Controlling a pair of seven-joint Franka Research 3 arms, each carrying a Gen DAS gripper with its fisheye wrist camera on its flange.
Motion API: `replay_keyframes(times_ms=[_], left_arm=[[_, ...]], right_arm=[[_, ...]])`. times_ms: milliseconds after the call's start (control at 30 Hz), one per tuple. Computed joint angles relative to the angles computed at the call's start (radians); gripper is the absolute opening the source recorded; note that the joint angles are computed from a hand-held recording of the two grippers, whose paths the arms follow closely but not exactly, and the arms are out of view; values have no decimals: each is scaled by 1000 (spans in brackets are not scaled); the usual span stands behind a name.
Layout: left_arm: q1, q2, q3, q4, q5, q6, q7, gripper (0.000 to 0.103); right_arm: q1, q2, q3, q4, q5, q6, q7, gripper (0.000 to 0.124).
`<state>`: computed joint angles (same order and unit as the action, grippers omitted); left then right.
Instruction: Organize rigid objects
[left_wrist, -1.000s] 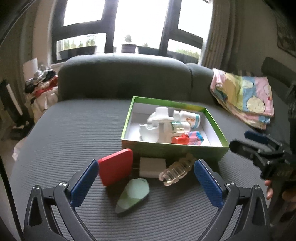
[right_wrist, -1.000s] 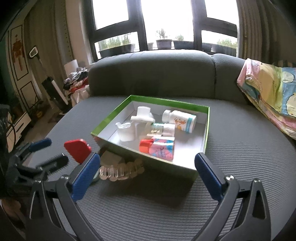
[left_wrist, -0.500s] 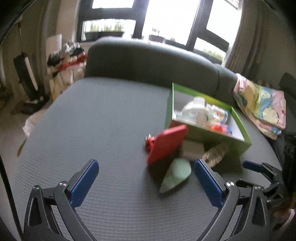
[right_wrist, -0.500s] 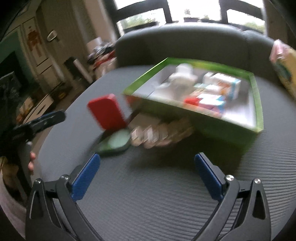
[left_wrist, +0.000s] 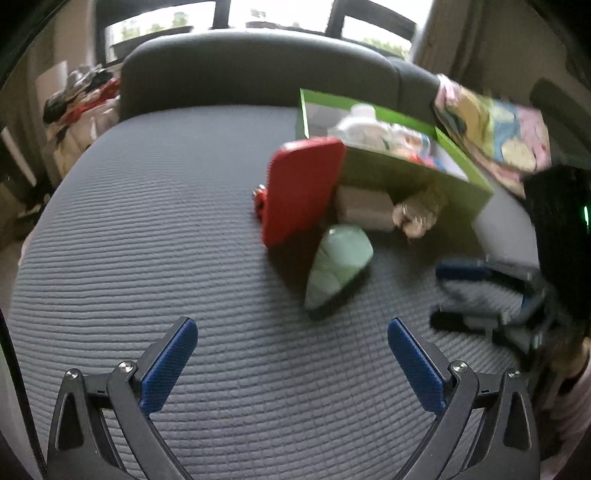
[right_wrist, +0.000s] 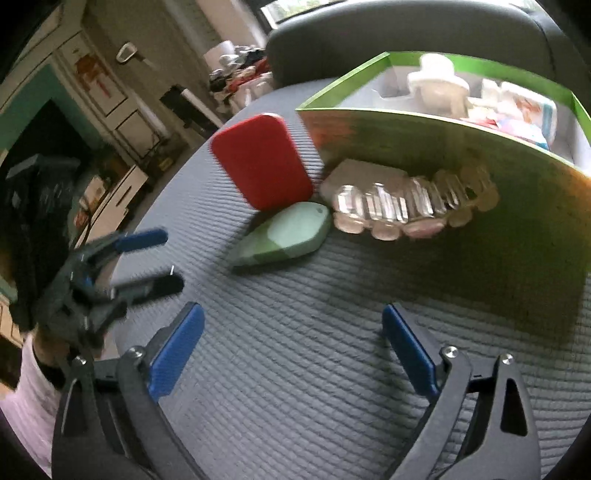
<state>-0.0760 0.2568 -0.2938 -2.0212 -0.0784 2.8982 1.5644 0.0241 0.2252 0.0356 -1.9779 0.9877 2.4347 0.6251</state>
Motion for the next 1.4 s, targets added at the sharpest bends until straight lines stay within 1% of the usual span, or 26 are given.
replay_keyframes(times_ms=[67, 100, 133, 233, 367, 500, 533, 600, 667, 700, 733, 800, 867, 900, 933, 967, 1000, 1067, 1100, 1133, 1167, 1200, 1233, 1333, 1367, 1400], left_arm=[[-26, 4, 26, -7, 49, 15, -32, 102], [-19, 9, 18, -6, 45, 20, -27, 102], [3, 19, -7, -1, 15, 20, -2, 102], [46, 46, -55, 23, -58, 14, 39, 102], [37, 62, -50, 38, -50, 45, 32, 102], [56, 89, -76, 61, -57, 40, 63, 102], [59, 96, -80, 68, -58, 36, 70, 101], [57, 112, -80, 87, -52, 20, 78, 90], [39, 127, -63, 104, -31, 3, 64, 88], [29, 130, -53, 107, -18, 3, 55, 88], [30, 134, -56, 111, -15, 6, 58, 88], [62, 145, -95, 117, -46, 13, 93, 88], [64, 150, -100, 121, -52, 17, 96, 87], [60, 151, -96, 121, -47, 20, 94, 78], [53, 151, -89, 121, -39, 25, 89, 72], [46, 151, -82, 121, -31, 29, 81, 64], [52, 152, -89, 121, -34, 30, 85, 61], [49, 152, -85, 119, -27, 34, 77, 57], [54, 151, -89, 117, -29, 34, 78, 57], [80, 154, -118, 114, -52, 39, 99, 57], [98, 161, -139, 119, -69, 39, 116, 54], [131, 167, -178, 118, -103, 43, 148, 45], [137, 166, -186, 115, -113, 44, 158, 42], [86, 151, -132, 105, -78, 54, 123, 39], [67, 145, -109, 100, -60, 59, 100, 34], [78, 145, -122, 97, -69, 62, 105, 34]], right_arm=[[-3, 10, -1, 12, 4, -10, 22, 94], [-9, 18, 0, 25, 14, -31, 33, 94], [-13, 27, 3, 39, 26, -52, 41, 94], [-5, 48, 13, 69, 24, -61, 61, 92], [12, 86, 25, 118, 4, -50, 102, 88], [33, 124, 35, 162, -44, -8, 179, 88], [32, 132, 37, 173, -52, -6, 189, 88], [40, 147, 43, 190, -76, 19, 211, 87], [41, 162, 49, 207, -93, 31, 224, 86], [45, 169, 51, 215, -108, 43, 232, 84], [47, 179, 53, 225, -122, 53, 235, 81], [47, 184, 59, 228, -140, 68, 233, 78], [44, 183, 64, 219, -152, 87, 219, 71], [41, 180, 66, 212, -154, 96, 212, 70], [41, 185, 68, 219, -157, 98, 214, 67], [37, 186, 69, 219, -157, 101, 214, 62], [35, 188, 70, 220, -157, 104, 215, 58], [34, 196, 68, 227, -166, 108, 225, 46], [30, 198, 69, 231, -167, 104, 226, 45], [24, 201, 71, 235, -165, 97, 227, 43], [25, 201, 71, 235, -169, 100, 231, 42], [25, 200, 71, 233, -171, 103, 235, 42], [27, 200, 72, 233, -173, 107, 239, 39], [22, 189, 80, 215, -157, 126, 223, 36], [22, 188, 80, 214, -154, 128, 225, 33], [15, 184, 83, 210, -139, 127, 221, 30]])
